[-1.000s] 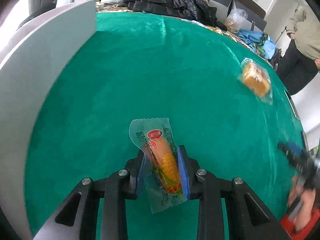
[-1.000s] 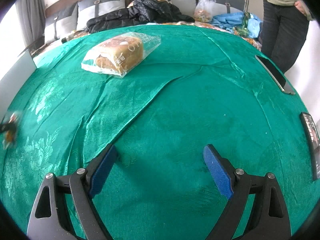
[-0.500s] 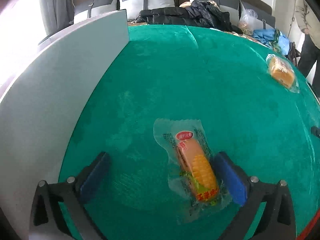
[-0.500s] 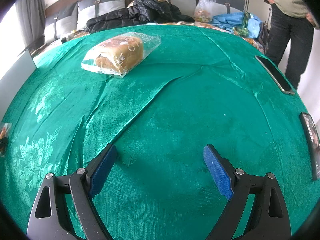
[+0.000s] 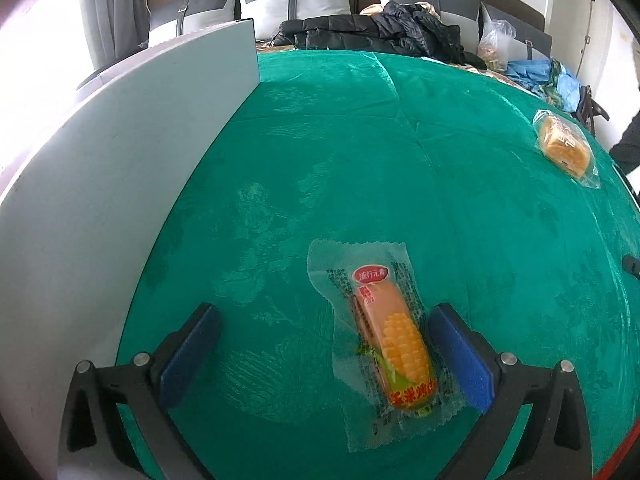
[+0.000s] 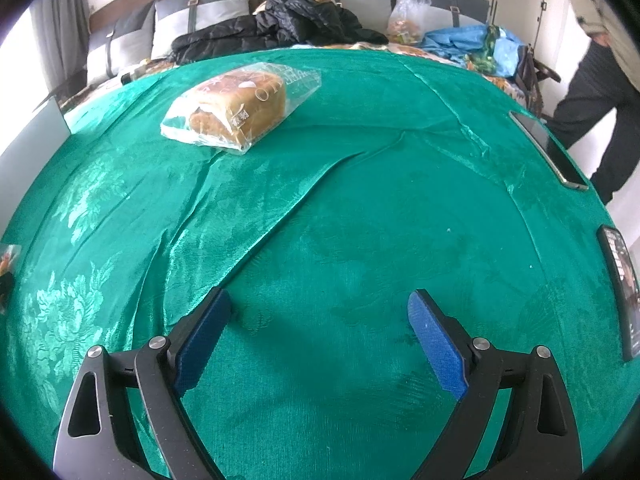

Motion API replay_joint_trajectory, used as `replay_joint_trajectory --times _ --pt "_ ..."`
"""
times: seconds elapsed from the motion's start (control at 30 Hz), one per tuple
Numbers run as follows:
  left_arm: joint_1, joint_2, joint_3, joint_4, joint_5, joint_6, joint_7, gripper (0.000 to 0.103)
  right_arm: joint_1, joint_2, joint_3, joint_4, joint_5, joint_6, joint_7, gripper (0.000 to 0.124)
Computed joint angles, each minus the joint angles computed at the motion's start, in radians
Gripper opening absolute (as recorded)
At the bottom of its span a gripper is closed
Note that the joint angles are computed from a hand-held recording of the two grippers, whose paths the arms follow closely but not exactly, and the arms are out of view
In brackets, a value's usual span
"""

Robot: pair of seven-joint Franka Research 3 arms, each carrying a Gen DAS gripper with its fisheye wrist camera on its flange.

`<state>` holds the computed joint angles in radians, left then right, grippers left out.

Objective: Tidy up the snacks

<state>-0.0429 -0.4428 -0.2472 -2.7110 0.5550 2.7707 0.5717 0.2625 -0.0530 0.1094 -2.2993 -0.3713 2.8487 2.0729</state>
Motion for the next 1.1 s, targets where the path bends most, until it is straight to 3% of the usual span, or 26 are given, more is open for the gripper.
replay_joint_trajectory --times 1.1 --pt "0.004 0.001 0.002 0.001 0.0 0.003 0.007 0.103 0.004 0.006 -0.004 0.002 0.009 0.006 -0.01 0.094"
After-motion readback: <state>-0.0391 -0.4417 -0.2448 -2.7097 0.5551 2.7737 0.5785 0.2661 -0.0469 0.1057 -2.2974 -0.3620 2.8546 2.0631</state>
